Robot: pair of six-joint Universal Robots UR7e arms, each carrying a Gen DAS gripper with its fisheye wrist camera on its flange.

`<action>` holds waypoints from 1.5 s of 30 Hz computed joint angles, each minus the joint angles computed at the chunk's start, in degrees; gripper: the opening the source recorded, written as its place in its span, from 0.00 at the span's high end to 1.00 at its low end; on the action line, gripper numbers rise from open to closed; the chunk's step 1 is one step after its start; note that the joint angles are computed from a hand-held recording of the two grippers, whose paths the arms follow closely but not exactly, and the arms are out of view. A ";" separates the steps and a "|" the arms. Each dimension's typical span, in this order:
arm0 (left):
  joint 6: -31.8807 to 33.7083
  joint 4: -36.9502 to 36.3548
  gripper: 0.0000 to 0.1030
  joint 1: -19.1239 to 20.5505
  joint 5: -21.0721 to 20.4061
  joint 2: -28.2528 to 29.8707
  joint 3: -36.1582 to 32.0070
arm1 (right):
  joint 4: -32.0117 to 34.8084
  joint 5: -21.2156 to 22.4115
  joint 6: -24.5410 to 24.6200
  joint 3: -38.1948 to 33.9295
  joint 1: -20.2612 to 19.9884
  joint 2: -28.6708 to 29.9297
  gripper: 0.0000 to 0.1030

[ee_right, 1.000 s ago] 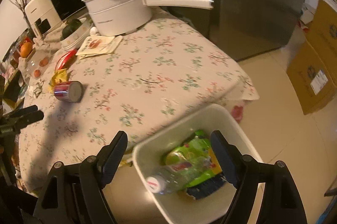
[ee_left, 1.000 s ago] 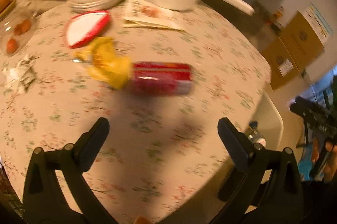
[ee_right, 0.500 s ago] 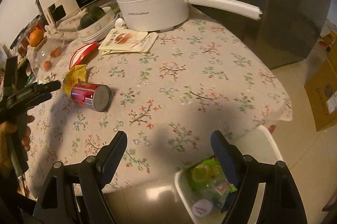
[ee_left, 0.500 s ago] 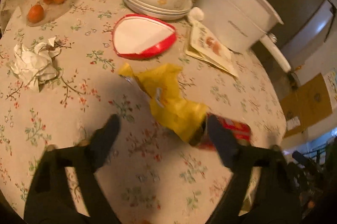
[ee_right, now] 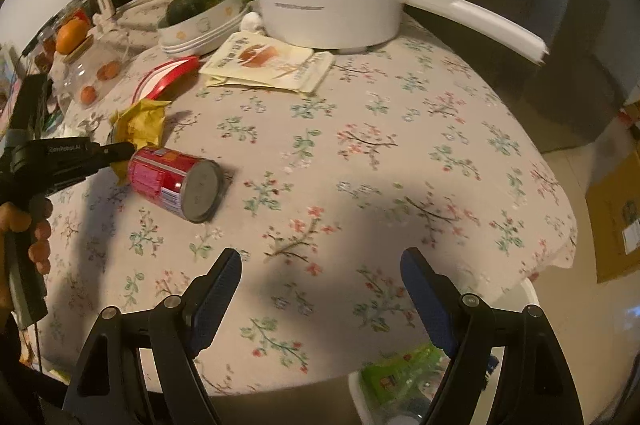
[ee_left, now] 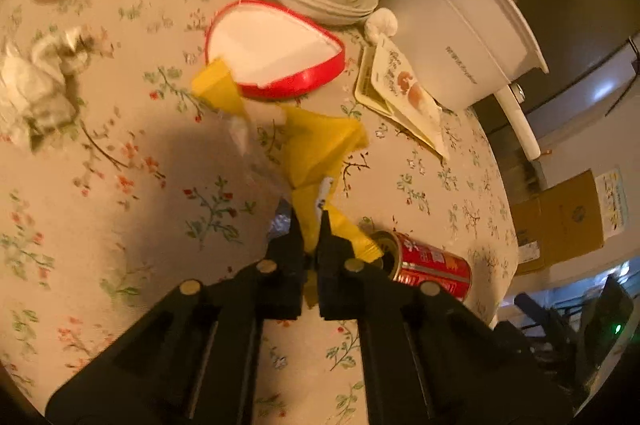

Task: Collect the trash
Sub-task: 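Grasp the red can on the table with the right tool while the left tool holds the wrapper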

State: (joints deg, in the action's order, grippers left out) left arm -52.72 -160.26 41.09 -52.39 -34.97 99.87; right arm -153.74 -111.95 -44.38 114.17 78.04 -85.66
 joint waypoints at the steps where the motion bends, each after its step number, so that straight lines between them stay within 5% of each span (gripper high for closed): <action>1: 0.37 0.39 0.95 -0.27 0.50 -0.32 0.07 | -0.40 0.04 -0.62 0.17 0.41 0.32 0.19; 6: 0.76 -0.01 0.95 -2.14 3.26 -3.85 3.87 | -2.98 0.88 -5.54 1.58 2.24 1.97 0.19; 13: -1.14 -1.81 0.95 -3.07 1.47 -7.91 9.64 | -4.76 2.80 -14.60 2.55 4.42 5.51 0.18; 18: -3.65 -5.46 0.95 -3.29 -1.80 -10.44 13.52 | -4.93 -0.73 -24.94 1.66 6.77 9.29 0.17; 23: -3.97 -2.08 0.95 -4.49 0.36 -11.71 14.06 | -7.48 -3.49 -30.64 0.55 7.50 12.70 0.17; 32: -4.74 -0.51 0.95 -4.61 0.88 -12.23 14.41 | -5.82 -2.89 -28.77 -1.61 6.80 15.30 0.19; 35: -4.88 -0.59 0.95 -4.79 0.93 -12.31 14.56 | -3.36 -1.27 -27.22 -1.79 6.29 14.34 0.32; 45: -5.19 -1.20 0.95 -6.39 1.27 -12.38 14.71 | 3.36 2.76 -18.24 -0.33 5.47 7.76 0.38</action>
State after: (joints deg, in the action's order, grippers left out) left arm -57.91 -161.46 34.70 -51.13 -47.35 114.58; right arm -150.39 -109.20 -62.62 113.84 83.50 -77.90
